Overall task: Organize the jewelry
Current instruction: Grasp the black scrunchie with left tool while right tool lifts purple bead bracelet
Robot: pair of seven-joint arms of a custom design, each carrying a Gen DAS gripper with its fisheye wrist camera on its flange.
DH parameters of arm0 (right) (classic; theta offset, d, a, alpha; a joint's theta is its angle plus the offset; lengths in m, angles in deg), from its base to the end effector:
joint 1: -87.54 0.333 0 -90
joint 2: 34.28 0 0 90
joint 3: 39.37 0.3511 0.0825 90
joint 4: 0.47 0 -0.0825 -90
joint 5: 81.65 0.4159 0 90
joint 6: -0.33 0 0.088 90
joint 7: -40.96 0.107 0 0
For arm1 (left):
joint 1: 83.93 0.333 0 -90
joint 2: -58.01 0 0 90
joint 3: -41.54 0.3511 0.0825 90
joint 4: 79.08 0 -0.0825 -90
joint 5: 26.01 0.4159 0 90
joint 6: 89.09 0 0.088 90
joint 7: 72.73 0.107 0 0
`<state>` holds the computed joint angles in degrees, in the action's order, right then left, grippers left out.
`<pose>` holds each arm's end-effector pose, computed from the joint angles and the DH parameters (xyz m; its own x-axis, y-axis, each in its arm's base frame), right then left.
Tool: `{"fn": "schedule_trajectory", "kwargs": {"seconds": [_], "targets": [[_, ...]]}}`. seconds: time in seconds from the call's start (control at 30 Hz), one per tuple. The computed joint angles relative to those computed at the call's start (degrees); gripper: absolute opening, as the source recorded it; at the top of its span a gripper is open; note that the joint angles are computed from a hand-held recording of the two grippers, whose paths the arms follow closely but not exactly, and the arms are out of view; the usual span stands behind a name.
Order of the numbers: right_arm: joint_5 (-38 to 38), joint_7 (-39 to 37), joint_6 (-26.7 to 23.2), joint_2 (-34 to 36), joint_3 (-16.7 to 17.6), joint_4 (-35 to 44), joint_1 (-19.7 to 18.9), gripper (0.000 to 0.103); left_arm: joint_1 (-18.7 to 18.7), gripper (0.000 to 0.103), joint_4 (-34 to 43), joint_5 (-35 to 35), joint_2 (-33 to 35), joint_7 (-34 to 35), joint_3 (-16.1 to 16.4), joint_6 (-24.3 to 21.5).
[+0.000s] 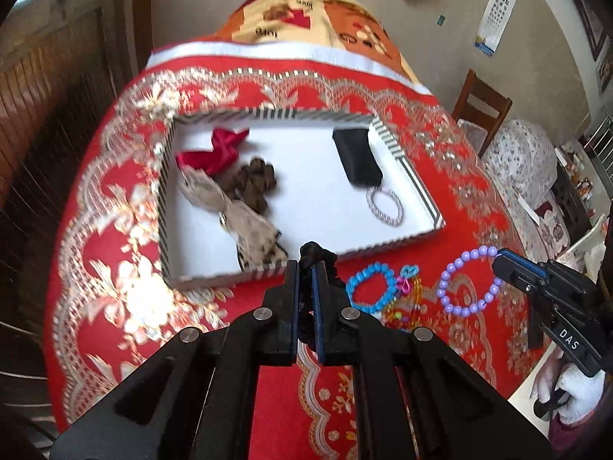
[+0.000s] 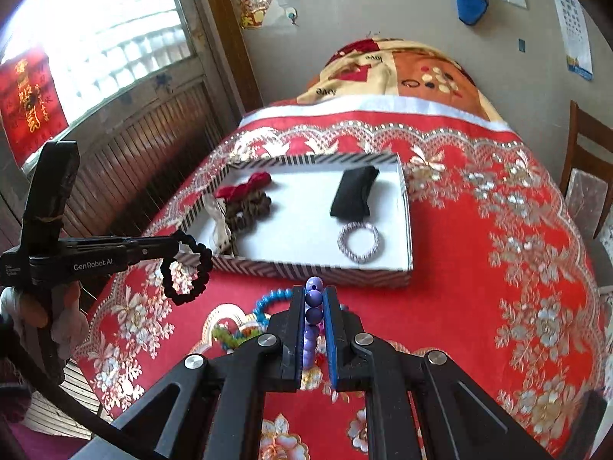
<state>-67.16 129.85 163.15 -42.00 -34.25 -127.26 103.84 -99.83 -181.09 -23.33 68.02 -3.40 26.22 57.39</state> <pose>0.5394 0.1997 0.5440 0.2548 -0.9473 -0.1940 -0.7387 -0.0612 -0.6713 0.5967 -0.3476 0.5505 -0.2496 -0.9466 0.2039 -0.8391 0.1063 -0.5335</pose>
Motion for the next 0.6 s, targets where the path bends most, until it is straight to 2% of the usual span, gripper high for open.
{"fn": "schedule_trajectory", "kwargs": {"seconds": [0.4, 0.6], "targets": [[-0.3, -3.8, -2.3, 5.9, -0.4, 8.9, 0.4, 0.009, -1.4, 0.005, 8.6, 8.1, 5.4, -5.6, 1.6, -3.0], [1.4, -7.1, -4.2, 9.8, -0.7, 13.9, 0.5, 0.009, -1.9, 0.005, 13.4, 9.6, 9.2, -6.8, 1.9, -4.7]]}}
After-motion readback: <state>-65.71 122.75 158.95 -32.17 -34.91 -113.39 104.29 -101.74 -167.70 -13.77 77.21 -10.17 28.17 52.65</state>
